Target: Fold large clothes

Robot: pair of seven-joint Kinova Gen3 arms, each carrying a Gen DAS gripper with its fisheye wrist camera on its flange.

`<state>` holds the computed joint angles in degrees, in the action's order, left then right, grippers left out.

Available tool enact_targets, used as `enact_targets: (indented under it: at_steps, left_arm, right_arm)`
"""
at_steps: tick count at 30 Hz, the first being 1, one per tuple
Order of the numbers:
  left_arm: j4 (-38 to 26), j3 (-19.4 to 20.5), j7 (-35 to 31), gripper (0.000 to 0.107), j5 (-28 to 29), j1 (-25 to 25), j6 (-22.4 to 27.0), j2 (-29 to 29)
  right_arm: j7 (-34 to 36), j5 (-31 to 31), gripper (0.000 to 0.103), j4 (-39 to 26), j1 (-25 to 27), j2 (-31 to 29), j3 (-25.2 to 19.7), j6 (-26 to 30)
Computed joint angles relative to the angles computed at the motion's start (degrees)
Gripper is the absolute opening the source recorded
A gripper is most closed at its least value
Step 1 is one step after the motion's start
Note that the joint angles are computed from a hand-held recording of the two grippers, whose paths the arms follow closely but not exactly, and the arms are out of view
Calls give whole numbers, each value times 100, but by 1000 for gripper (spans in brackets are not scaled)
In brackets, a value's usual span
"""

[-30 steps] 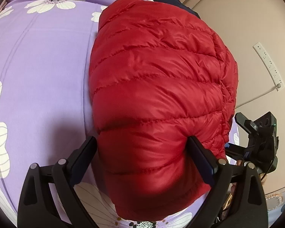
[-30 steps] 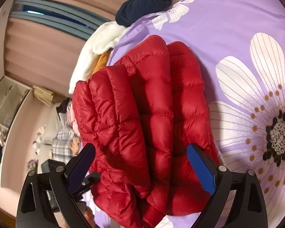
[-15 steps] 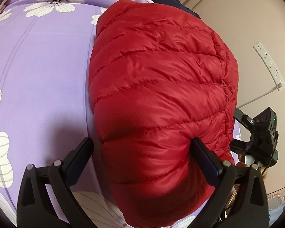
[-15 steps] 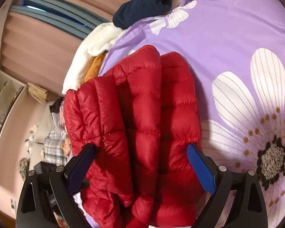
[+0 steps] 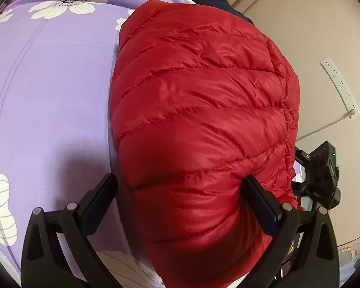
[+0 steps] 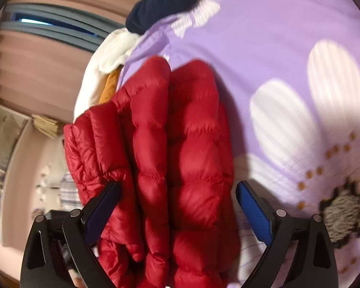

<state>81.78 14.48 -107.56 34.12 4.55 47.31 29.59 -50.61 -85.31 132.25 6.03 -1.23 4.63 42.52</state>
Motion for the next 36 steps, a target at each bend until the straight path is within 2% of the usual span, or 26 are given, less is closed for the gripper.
enact_targets:
  at_steps: [5, 12, 27, 36]
  left_arm:
    - [-112, 11, 39, 103, 36, -16, 71, 96]
    - [-328, 8, 163, 103, -82, 151, 63, 229]
    - [-500, 15, 473, 103, -338, 406, -66, 347]
    - [-551, -53, 786, 101, -700, 714, -182, 224]
  right_arm:
    - [517, -572, 96, 101, 4, 223, -21, 216]
    - [438, -435, 97, -14, -55, 259, -95, 138]
    - [754, -860, 96, 0, -294, 260, -236, -140]
    - [975, -1131, 81, 133, -449, 37, -294, -418]
